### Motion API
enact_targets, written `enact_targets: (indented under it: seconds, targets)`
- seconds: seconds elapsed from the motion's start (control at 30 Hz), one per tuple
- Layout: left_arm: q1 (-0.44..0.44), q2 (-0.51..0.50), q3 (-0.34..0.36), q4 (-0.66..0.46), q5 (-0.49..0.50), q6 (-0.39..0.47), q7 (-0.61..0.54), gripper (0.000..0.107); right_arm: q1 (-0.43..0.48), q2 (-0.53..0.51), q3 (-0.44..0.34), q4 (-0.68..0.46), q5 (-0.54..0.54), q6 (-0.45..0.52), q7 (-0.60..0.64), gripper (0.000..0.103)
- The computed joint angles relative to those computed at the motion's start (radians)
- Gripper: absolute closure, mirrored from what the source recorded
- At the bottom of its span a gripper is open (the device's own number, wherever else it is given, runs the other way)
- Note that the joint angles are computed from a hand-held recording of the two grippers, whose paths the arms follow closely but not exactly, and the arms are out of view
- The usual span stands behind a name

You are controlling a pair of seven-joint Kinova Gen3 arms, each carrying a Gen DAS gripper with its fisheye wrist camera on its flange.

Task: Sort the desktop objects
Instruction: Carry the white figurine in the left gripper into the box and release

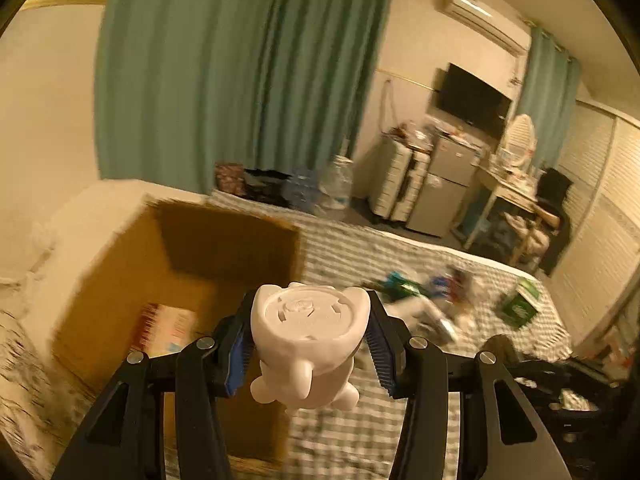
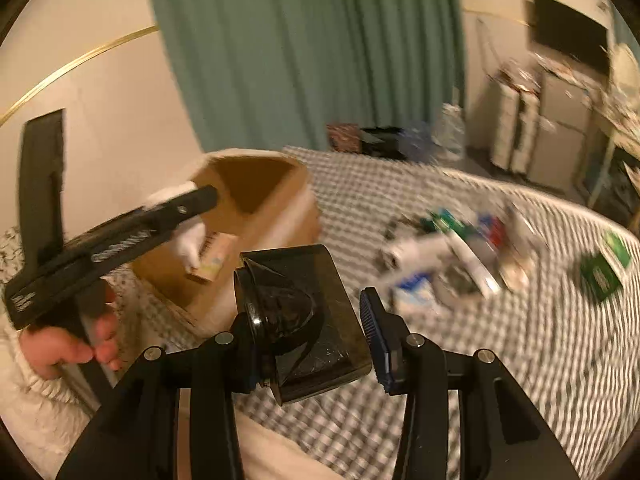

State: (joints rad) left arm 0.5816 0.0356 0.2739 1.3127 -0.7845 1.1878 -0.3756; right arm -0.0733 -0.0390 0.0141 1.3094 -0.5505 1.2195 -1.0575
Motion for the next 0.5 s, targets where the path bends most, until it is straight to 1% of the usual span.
enact_targets:
  seconds: [0.07, 0.2, 0.27, 0.33, 0.4, 0.5]
  targets:
    - [-0.020, -0.020, -0.015, 0.017, -0.010, 0.025, -0.020, 0.056, -0.031, 0.023, -0.030, -0.044, -0.004, -0.003, -0.013, 0.061]
    - [-0.094, -0.053, -0.037, 0.060, 0.037, 0.041, -0.068, 0.056, -0.073, 0.096, -0.073, -0.121, -0.016, 0.016, -0.069, 0.061]
    - [-0.131, -0.067, -0.041, 0.092, 0.055, 0.039, -0.066, 0.056, -0.090, 0.137, -0.094, -0.153, -0.019, 0.023, -0.108, 0.061]
    - [-0.165, -0.075, -0.044, 0.121, 0.086, 0.023, -0.068, 0.056, -0.121, 0.182, -0.117, -0.189, 0.023, 0.025, -0.155, 0.061]
    - [-0.194, -0.077, -0.049, 0.145, 0.118, 0.012, -0.080, 0.056, -0.152, 0.207, -0.134, -0.201, 0.075, 0.012, -0.192, 0.061]
    - [-0.228, -0.074, -0.059, 0.173, 0.167, -0.021, -0.106, 0.056, -0.175, 0.229, -0.154, -0.184, 0.102, -0.015, -0.210, 0.061]
